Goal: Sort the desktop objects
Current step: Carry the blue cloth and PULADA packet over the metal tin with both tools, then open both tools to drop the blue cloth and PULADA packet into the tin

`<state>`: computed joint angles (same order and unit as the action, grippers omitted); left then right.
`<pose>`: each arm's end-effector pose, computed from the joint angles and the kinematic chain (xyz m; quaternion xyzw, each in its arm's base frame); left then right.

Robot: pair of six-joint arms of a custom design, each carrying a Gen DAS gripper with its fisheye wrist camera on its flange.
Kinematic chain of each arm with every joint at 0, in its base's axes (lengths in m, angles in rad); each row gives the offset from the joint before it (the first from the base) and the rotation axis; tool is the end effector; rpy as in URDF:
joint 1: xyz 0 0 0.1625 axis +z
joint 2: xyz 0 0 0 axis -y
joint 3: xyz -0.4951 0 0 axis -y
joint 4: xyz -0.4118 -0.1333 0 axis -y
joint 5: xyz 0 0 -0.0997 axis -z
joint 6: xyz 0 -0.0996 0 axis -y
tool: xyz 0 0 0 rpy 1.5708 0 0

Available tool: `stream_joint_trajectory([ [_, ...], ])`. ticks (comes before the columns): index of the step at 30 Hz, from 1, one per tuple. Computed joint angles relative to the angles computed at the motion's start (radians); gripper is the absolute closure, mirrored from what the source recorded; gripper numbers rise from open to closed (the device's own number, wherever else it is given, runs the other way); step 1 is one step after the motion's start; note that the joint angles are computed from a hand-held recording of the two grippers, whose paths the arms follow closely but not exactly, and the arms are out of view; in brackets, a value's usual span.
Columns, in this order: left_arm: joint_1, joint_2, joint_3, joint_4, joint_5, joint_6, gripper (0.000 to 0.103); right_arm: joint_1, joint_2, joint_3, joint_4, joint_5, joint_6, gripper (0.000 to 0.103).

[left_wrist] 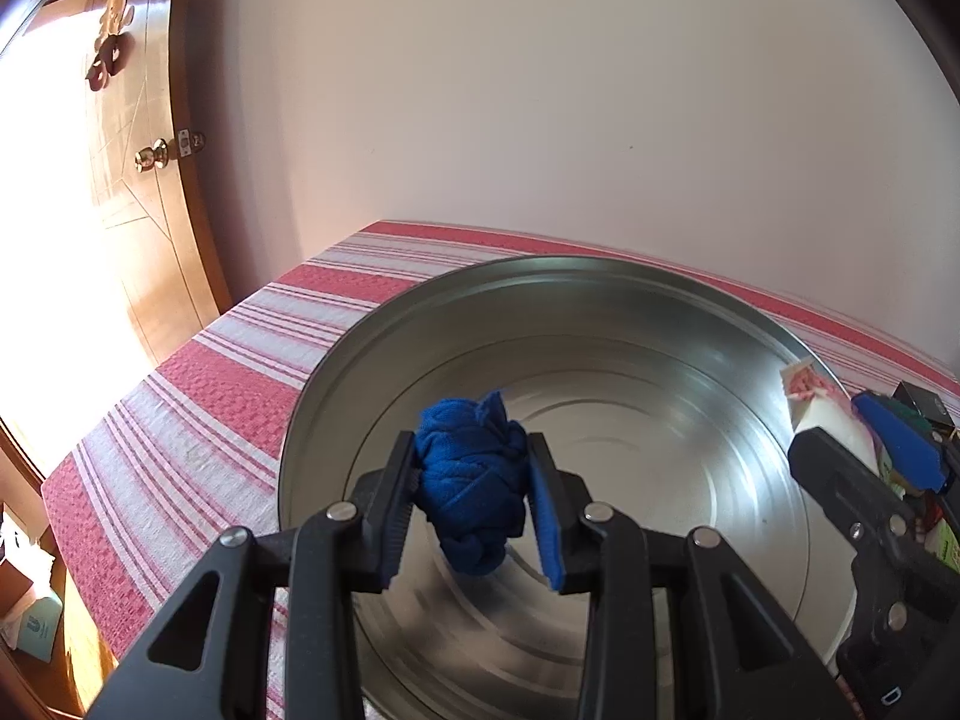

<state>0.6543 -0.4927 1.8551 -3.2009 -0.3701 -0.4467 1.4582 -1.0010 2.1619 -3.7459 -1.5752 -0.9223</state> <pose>-0.3599 -0.5611 -0.0146 0.1170 0.8128 -0.4383 0.3654 0.0682 -0.5798 0.2337 0.3433 -0.8039 0.4211 0.2419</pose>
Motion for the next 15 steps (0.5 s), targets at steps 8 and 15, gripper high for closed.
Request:
stream_joint_trajectory([
  [8,-0.002,0.004,-0.005,0.015,0.023,-0.018,0.062,-0.010,0.004,0.006,-0.032,0.024,-0.004,0.050],
  [15,-0.018,0.011,-0.005,0.050,0.103,-0.067,0.028,-0.026,0.003,0.025,-0.098,0.064,0.010,0.025],
])
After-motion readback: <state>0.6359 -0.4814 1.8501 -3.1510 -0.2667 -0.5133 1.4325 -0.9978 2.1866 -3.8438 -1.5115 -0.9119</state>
